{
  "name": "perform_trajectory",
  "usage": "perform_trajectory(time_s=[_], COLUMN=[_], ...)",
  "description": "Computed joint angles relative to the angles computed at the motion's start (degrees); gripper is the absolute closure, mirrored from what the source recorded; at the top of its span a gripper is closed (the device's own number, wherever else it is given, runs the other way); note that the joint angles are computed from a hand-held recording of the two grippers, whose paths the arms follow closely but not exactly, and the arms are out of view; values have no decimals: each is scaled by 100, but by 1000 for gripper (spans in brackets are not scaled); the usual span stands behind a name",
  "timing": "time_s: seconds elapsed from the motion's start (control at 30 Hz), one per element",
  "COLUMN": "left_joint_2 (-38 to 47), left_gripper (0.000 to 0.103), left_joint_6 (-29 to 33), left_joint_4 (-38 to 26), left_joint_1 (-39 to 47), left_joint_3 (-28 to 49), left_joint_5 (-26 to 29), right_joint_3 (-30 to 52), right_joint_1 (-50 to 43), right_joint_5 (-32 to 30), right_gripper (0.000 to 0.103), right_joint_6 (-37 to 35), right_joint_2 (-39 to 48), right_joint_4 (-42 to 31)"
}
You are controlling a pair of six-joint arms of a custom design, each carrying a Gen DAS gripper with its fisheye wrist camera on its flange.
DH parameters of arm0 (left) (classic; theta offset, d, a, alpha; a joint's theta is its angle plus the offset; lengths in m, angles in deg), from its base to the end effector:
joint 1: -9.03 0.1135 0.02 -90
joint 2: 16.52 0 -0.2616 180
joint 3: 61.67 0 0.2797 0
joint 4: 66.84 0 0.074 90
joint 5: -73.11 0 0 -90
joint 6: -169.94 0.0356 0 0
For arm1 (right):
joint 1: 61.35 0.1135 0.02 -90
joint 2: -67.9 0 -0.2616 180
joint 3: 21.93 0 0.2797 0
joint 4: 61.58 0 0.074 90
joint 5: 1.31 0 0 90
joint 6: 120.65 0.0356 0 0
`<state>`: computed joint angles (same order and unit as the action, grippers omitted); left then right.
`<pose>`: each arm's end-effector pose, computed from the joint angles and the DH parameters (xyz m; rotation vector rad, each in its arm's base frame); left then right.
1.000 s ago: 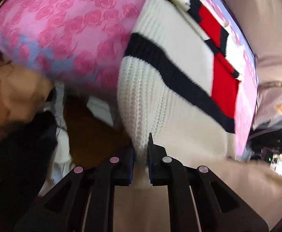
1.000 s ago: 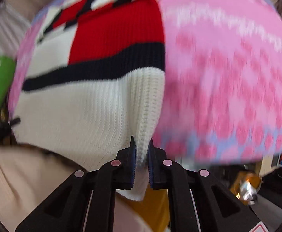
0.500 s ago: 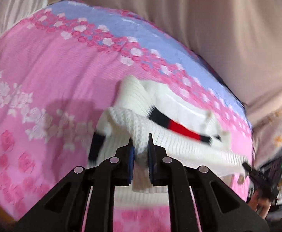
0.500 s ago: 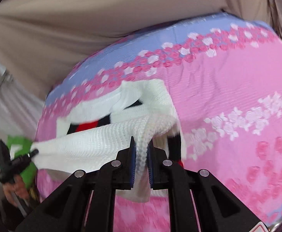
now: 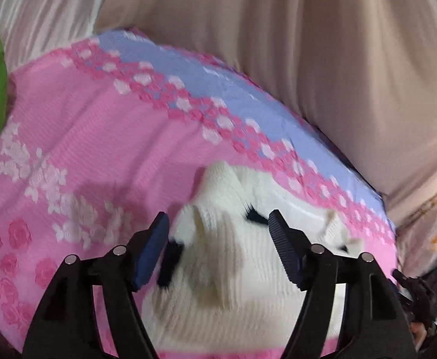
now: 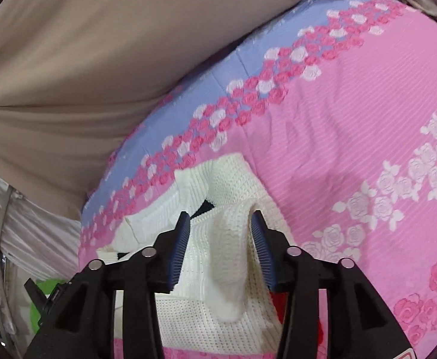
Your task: Fold small clothes
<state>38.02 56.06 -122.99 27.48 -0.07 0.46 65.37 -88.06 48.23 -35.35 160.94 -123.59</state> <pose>0.2088 0.0585 0.2794 -0.7431 2.2995 -0.4103 0.3234 -0.1369 0.2532 0.2977 2.4747 0.7496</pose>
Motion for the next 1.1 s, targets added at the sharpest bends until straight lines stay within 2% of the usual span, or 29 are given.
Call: perform_trajectory(time_s=[0.1,0.2,0.27,0.3,0.33,0.37,0.4,0.43,0.47,0.53,0.57,0.7,0.8,0.83,0.87,0.9,0.93,0.97,1.0,1.03,1.07,1.1], left_joint_2=[-36,44,271,316,443,591,741,787,727,669,683,1450,2527,2833,3118,3250,3194,2974,2734,2493,2262,2075], left_gripper=[31,31,37,43,61,74,96,95,96,96,96,96,86,71,63,63,62,49,38,23,21,21], left_joint_6=[-4,-516,-923,-1047,-1066,-998,-870,-802,-790,-629,-592,-535,-574,-642,-672,-645,-556,-405,-301,-242,-191,-116], left_joint_4=[-537,-403,-183,-102,-68,-101,-154,-237,-255,-335,-349,-57,193,150,46,-35,-70,-70,-83,-82,-42,-17], left_joint_1=[-34,-445,-781,-890,-958,-969,-935,-917,-916,-839,-795,-654,-781,-815,-837,-874,-870,-821,-748,-704,-667,-638], left_joint_3=[-51,-304,-347,-360,-309,-220,-112,-1,25,296,421,1352,2138,2359,2579,2694,2673,2532,2360,2169,1952,1717], left_joint_5=[631,693,333,222,161,187,304,280,210,161,148,186,-339,-512,-697,-982,-1147,-1173,-1145,-1174,-1220,-1248], right_joint_3=[-122,-485,-760,-886,-954,-1007,-1010,-981,-908,-788,-615,267,943,1124,1330,1525,1718,1790,1614,1400,1144,861], right_joint_1=[-105,60,290,438,528,614,681,721,753,672,574,554,793,866,939,970,1027,1052,993,931,877,835], right_joint_5=[57,223,411,583,698,763,809,868,933,822,570,139,311,484,729,1002,1376,1642,1529,1377,1293,1294], right_gripper=[51,48,48,48,50,52,63,84,93,94,95,95,100,97,92,86,86,86,85,74,63,49], right_joint_6=[-578,-735,-715,-680,-667,-696,-743,-805,-900,-919,-927,-685,19,224,499,683,807,798,668,527,284,37], right_joint_2=[-159,-200,-239,-274,-295,-316,-325,-317,-310,-424,-468,-380,177,439,780,1045,1221,1241,1056,864,631,404], right_joint_4=[-509,-756,-634,-521,-452,-413,-412,-450,-541,-608,-722,-590,210,495,782,844,766,704,800,875,871,870])
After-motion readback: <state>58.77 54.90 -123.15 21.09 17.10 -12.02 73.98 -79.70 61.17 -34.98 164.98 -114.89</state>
